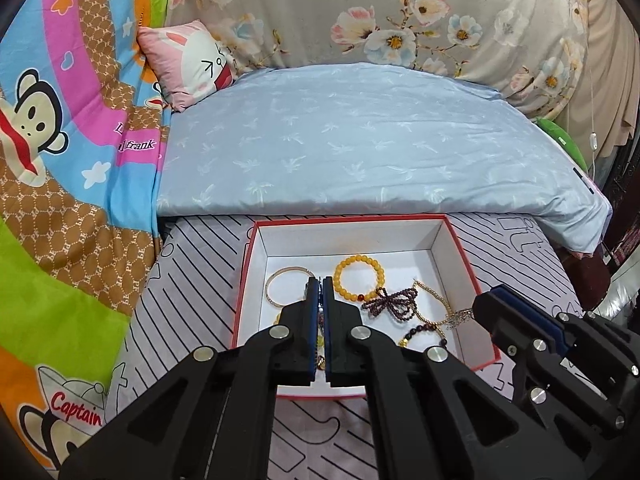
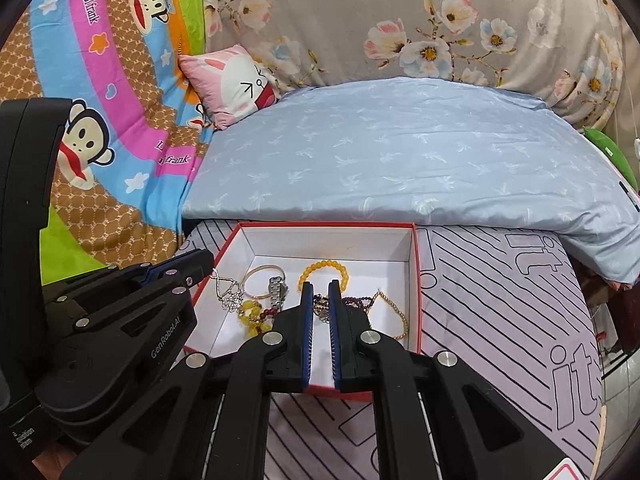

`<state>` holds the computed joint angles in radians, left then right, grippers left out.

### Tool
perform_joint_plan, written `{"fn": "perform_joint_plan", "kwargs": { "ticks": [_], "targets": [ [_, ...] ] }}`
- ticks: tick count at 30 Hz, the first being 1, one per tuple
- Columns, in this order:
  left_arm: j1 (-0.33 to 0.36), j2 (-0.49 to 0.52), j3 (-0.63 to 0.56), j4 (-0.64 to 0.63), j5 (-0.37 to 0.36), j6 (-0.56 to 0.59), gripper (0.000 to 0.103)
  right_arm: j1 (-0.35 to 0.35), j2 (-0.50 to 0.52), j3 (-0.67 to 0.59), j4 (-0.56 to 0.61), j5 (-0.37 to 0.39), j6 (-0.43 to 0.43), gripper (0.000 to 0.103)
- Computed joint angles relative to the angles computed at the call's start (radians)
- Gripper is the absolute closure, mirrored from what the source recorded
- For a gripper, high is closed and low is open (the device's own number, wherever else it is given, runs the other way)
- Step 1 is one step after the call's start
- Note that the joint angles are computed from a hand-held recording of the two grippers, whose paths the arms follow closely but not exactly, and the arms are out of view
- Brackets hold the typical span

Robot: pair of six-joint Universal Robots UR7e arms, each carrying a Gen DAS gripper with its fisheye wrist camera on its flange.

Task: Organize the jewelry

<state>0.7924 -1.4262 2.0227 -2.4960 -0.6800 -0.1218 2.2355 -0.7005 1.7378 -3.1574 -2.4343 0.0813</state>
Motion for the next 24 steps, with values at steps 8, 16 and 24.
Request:
{"fn": "perform_joint_plan", "kwargs": {
  "ticks": [8, 16, 24],
  "targets": [
    [0.041, 0.063, -0.037, -0.041, -0.001, 0.039, 0.102, -0.033, 0.029, -0.039, 0.01, 0.006, -0.019, 0.096],
    [0.075, 0.111, -0.061, -0.037, 0.014, 0.035, 0.097, -0.055, 0.056, -0.061, 0.018, -0.006, -0.018, 0.088],
    [0.078, 0.12, -0.049, -0.056, 0.039, 0.033, 0.062, -0.064, 0.058, -0.051, 0.018, -0.015, -0.001, 0.077]
  ]
}}
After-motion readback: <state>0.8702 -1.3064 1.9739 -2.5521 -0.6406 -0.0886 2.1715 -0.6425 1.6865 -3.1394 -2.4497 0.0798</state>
